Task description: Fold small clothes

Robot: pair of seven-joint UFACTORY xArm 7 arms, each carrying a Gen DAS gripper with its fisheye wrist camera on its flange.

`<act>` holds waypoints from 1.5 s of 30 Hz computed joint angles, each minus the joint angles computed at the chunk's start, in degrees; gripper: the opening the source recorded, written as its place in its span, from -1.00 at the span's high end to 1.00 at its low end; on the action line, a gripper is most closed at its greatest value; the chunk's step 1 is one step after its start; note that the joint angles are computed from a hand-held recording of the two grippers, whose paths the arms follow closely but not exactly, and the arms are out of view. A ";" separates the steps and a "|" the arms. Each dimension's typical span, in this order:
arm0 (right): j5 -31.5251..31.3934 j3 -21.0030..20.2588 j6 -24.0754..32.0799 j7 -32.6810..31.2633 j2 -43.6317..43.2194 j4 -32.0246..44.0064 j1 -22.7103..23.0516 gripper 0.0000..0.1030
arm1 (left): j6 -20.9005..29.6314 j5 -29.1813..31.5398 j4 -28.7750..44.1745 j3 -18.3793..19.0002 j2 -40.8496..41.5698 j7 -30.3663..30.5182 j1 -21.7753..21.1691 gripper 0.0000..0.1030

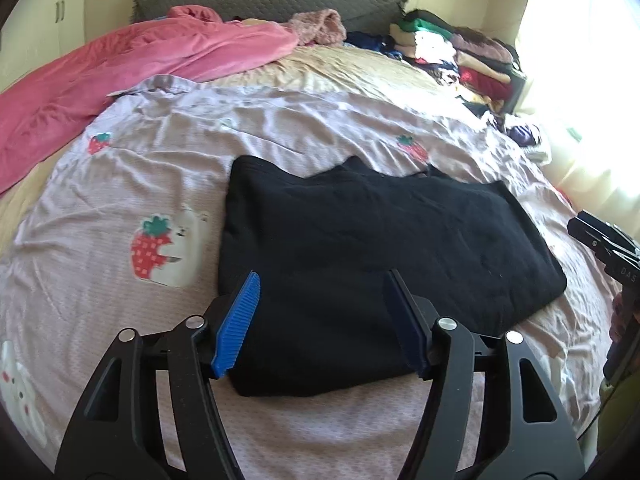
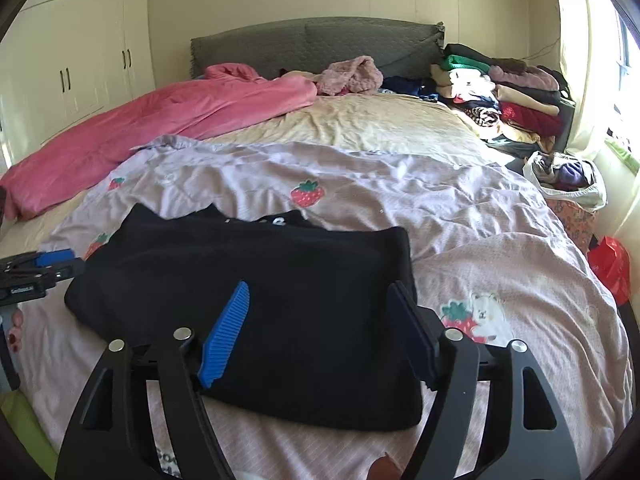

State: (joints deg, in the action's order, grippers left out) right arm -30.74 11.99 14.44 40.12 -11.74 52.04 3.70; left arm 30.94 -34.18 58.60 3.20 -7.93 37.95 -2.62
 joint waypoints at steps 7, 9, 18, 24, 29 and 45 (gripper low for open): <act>4.20 -1.36 3.29 -5.50 2.25 -0.36 3.54 -0.40 | 0.80 7.67 -0.91 -1.79 2.23 -5.33 0.18 -0.20; 6.47 -2.10 3.90 -7.20 2.68 -0.89 4.37 -0.40 | 0.63 7.53 -1.50 -1.70 2.40 -4.99 0.25 -0.21; 8.53 -3.61 10.00 -3.40 4.73 -1.70 5.07 -0.41 | 1.33 6.95 -1.98 -1.44 1.77 -4.29 0.60 -0.21; 8.03 -3.06 6.50 -1.60 2.26 -3.39 5.41 -0.56 | 1.70 6.14 -2.80 -0.95 0.14 -4.30 0.44 -0.22; 6.75 -0.89 3.78 -1.93 0.94 -2.73 5.84 -0.75 | 2.40 5.37 -1.95 -0.07 -0.62 -3.67 0.60 -0.35; 1.53 -0.21 3.18 -13.17 19.53 16.62 19.19 -0.82 | 16.14 3.92 25.63 -2.18 20.88 -10.37 9.43 -0.49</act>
